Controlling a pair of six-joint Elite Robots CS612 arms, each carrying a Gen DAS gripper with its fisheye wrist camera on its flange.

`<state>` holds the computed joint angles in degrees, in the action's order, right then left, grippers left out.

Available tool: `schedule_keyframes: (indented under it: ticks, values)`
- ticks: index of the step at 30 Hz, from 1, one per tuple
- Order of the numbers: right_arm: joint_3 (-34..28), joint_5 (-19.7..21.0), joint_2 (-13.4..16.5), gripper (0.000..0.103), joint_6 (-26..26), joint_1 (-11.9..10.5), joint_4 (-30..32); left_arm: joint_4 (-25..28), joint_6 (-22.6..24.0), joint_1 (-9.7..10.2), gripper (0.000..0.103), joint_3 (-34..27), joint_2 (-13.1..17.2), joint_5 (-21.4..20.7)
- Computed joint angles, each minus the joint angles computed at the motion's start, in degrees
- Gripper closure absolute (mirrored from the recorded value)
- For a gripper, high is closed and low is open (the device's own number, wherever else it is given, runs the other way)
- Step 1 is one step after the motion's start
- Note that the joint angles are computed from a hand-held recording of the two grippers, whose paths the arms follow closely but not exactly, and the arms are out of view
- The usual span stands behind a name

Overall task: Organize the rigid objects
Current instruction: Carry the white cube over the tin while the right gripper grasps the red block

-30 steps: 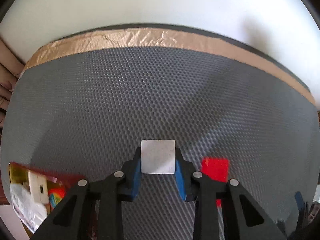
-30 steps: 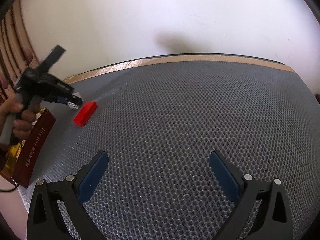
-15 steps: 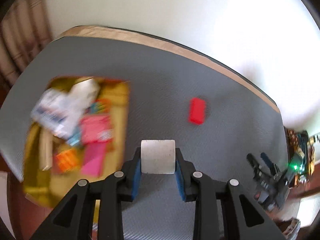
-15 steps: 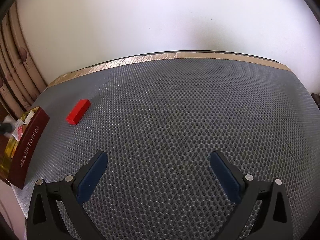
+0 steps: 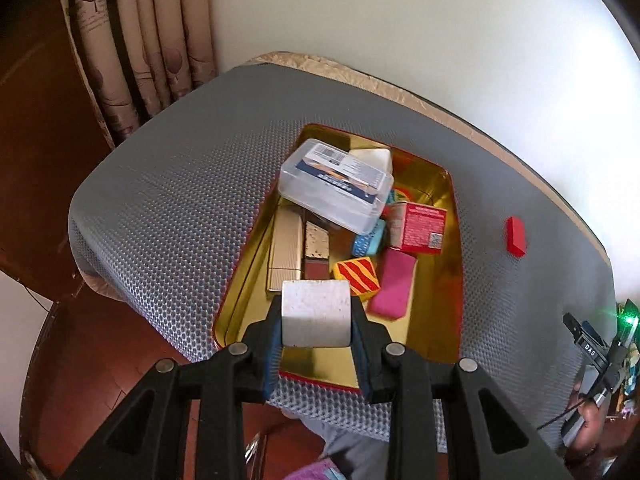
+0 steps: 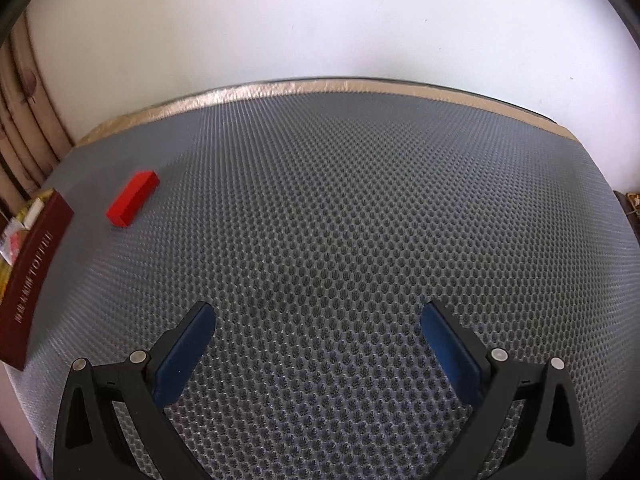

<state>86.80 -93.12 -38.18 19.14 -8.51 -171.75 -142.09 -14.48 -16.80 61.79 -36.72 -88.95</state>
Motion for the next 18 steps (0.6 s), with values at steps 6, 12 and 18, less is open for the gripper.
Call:
schedule_keyframes:
  ticks: [6, 12, 18]
  values:
    - [-1.94, 4.65, -0.16, 0.001, 1.70, 0.43, 0.66, -4.05, 1.97, 0.08, 0.073, 1.33, 0.57, 0.09]
    - [-10.38, 10.30, 2.23, 0.001, 1.08, 2.00, 5.69, -6.91, 3.07, 0.35, 0.073, 1.78, 0.85, -0.29]
    - [-23.09, 8.64, 7.78, 0.002, 1.47, 4.87, 14.00, -7.33, 3.55, 0.55, 0.073, 1.93, 0.95, -1.24]
